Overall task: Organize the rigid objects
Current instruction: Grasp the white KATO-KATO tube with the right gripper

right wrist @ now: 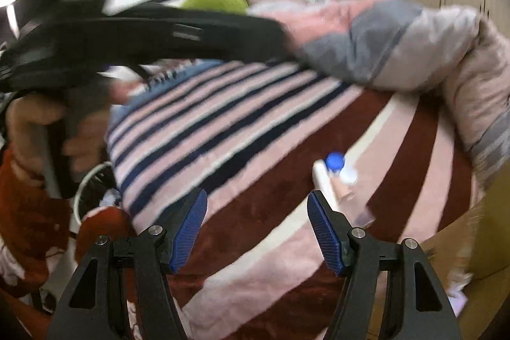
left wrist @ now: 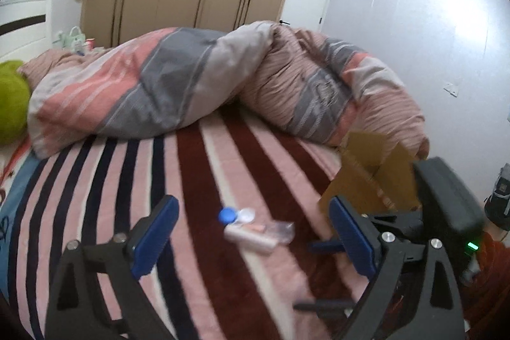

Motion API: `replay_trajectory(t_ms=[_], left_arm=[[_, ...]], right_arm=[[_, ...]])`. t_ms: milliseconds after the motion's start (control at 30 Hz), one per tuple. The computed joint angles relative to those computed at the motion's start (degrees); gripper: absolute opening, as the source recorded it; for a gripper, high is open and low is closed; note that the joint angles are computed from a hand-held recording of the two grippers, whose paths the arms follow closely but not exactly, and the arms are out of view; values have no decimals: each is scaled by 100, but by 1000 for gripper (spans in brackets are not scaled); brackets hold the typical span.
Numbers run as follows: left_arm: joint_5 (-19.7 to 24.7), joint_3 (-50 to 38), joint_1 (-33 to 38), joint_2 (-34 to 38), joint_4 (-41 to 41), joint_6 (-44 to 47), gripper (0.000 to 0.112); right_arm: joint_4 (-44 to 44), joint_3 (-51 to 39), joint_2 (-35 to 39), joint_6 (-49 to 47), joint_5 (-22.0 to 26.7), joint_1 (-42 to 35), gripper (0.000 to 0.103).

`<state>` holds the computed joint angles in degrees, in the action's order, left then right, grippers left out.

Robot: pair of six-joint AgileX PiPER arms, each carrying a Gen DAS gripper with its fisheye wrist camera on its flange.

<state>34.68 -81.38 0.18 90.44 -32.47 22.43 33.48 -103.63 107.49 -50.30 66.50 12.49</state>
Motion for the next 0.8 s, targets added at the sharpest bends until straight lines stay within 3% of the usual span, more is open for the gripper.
replay_trajectory(t_ms=[200, 267, 467, 567, 733, 800], left_arm=[[-645, 1058, 385, -82, -1170, 1131, 94], [-689, 1204, 501, -32, -1628, 1589, 94], [-558, 1211, 749, 225, -2137, 2032, 94], [-534, 1163, 785, 317, -2117, 2019, 94], [-476, 1111, 809, 359, -2092, 1938, 94], [-471, 1111, 801, 354, -2074, 1900, 94]], right_arm=[[-480, 19, 826, 185, -1231, 213, 62], [-427, -149, 1078, 158, -1340, 151, 62], [76, -873, 1779, 62, -713, -53, 62], [431, -1128, 1972, -136, -129, -98, 62], [-218, -786, 1805, 220, -1071, 119, 60], [-438, -1187, 2070, 455, -795, 145, 55]])
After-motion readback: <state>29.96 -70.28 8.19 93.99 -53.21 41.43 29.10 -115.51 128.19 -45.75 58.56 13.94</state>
